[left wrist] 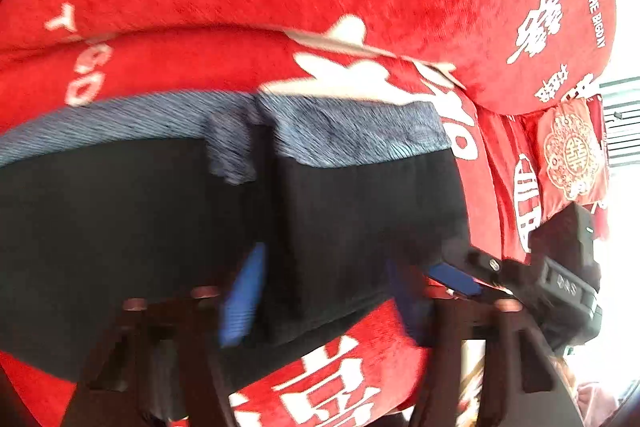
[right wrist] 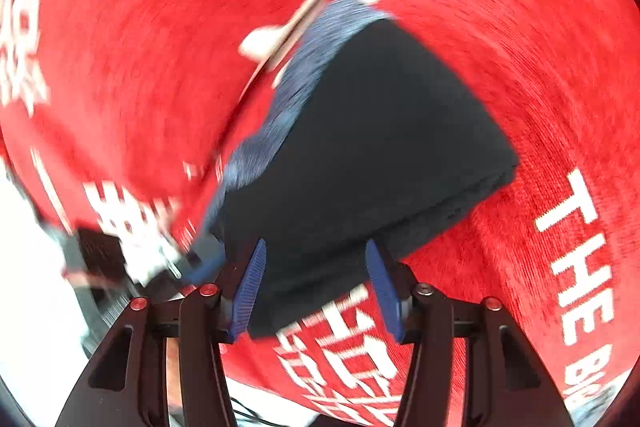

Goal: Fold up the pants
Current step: 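Lift and fold the held trouser end over toward the left gripper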

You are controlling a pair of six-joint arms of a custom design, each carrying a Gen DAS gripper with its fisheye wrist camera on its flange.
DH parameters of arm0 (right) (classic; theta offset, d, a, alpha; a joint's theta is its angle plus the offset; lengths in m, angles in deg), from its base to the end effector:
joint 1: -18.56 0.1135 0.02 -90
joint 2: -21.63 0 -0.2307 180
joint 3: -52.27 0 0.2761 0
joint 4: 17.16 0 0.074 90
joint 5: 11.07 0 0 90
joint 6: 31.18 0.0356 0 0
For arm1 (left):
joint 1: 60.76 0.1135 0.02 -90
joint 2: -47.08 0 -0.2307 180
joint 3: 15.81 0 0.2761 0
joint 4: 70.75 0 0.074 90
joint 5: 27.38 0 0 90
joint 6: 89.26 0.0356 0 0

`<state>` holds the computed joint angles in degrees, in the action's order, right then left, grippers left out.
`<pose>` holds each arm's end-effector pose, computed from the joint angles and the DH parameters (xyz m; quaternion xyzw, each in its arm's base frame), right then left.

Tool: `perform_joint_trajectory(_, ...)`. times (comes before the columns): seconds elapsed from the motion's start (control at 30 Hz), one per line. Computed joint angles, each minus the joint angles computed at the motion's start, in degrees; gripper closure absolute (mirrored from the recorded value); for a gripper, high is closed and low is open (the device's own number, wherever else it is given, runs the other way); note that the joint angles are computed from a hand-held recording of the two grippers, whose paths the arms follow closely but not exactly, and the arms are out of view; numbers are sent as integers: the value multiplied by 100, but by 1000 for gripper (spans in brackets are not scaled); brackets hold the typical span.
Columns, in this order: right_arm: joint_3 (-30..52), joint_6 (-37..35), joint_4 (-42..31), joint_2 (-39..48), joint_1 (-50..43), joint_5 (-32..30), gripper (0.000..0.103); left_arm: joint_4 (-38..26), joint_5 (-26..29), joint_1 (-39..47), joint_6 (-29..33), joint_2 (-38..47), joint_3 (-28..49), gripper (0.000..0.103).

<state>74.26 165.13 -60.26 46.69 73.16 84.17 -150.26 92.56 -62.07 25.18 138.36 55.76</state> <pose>0.0968 0.1306 0.1175 0.4195 0.8266 0.3606 0.1036 0.2678 -0.0239 0.1475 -0.1943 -0.9434 0.2678 0.0244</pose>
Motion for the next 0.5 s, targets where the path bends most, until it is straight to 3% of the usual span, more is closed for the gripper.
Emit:
perform_joint_trajectory(0.03,-210,128,119,-191,-45,-15,55,149,-90,-147,-138,-1,-88,73)
perform_joint_trajectory(0.07,-346,233,315,-167,-92,-48,89,208,-213,-209,-196,-77,-158,79)
perform_joint_trajectory(0.1,-365,375,607,144,-74,-85,98,240,-318,-242,-229,-207,-230,82)
perform_joint_trajectory(0.2,-38,507,603,415,292,242,98,90,-488,-48,36,-717,-384,82)
perform_joint_trajectory(0.37,445,-161,961,1739,88,-465,99,365,-1285,257,143,-1198,-877,82)
perform_joint_trajectory(0.43,296,-228,1444,2005,-69,-658,99,339,-1358,390,37,-1083,-780,82)
perform_joint_trajectory(0.5,413,-617,1310,1974,-313,-962,95,318,-1360,461,-34,-1141,-625,82)
